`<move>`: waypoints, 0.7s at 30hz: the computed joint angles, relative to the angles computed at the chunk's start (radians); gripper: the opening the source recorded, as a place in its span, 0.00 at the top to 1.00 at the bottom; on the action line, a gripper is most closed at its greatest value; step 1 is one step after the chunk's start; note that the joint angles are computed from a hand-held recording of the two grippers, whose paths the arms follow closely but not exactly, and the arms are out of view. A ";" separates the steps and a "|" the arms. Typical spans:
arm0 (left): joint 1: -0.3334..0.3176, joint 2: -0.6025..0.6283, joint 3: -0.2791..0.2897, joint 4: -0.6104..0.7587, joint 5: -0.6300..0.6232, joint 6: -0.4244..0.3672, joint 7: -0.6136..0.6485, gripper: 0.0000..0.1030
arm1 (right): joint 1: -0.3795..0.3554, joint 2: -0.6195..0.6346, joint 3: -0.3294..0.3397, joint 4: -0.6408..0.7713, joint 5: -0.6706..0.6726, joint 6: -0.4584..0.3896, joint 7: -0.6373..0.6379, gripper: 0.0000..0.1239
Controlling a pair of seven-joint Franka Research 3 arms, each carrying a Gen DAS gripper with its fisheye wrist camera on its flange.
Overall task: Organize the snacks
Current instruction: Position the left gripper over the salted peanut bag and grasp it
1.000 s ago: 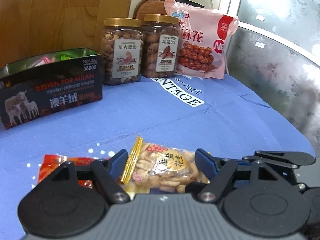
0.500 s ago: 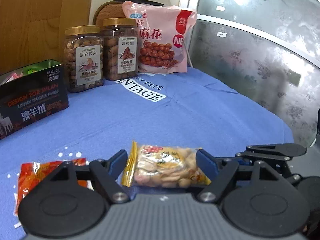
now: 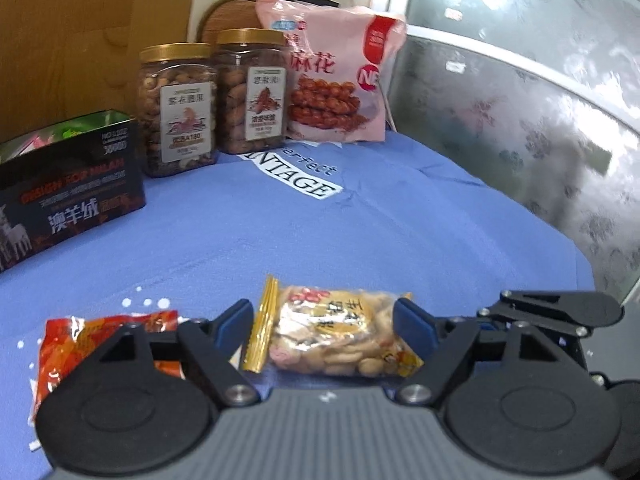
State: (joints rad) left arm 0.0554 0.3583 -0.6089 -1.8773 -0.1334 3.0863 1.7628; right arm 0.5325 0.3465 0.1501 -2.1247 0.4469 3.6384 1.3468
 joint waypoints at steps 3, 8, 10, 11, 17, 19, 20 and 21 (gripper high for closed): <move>0.003 -0.005 -0.006 -0.012 0.011 0.018 0.009 0.30 | 0.001 0.002 0.000 -0.005 0.013 0.019 0.011 0.63; 0.000 -0.011 0.000 -0.022 0.039 0.033 -0.011 0.30 | 0.005 0.003 -0.002 -0.006 0.023 0.030 0.012 0.66; -0.016 -0.014 0.018 -0.024 0.055 0.037 -0.030 0.30 | 0.006 0.005 -0.001 -0.007 0.030 0.041 0.015 0.68; -0.024 -0.017 0.028 -0.028 0.065 0.043 -0.039 0.30 | 0.000 0.005 0.004 -0.010 0.022 0.047 0.024 0.69; -0.044 -0.025 0.059 -0.036 0.120 0.059 -0.104 0.31 | -0.009 0.003 0.011 -0.020 0.007 0.061 0.051 0.68; -0.031 -0.020 0.048 -0.027 0.115 0.044 -0.121 0.29 | -0.019 -0.001 0.017 -0.024 0.001 0.060 0.074 0.68; -0.027 -0.019 0.046 -0.026 0.112 0.043 -0.127 0.29 | -0.026 -0.001 0.021 -0.025 -0.010 0.057 0.088 0.66; -0.021 -0.018 0.041 -0.026 0.110 0.043 -0.130 0.28 | -0.036 -0.002 0.026 -0.026 -0.024 0.054 0.104 0.65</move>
State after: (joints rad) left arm 0.0342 0.3403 -0.5680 -1.9029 -0.0239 3.1291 1.6325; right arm 0.4967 0.3450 0.1760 -2.1504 0.4231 3.6922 1.4512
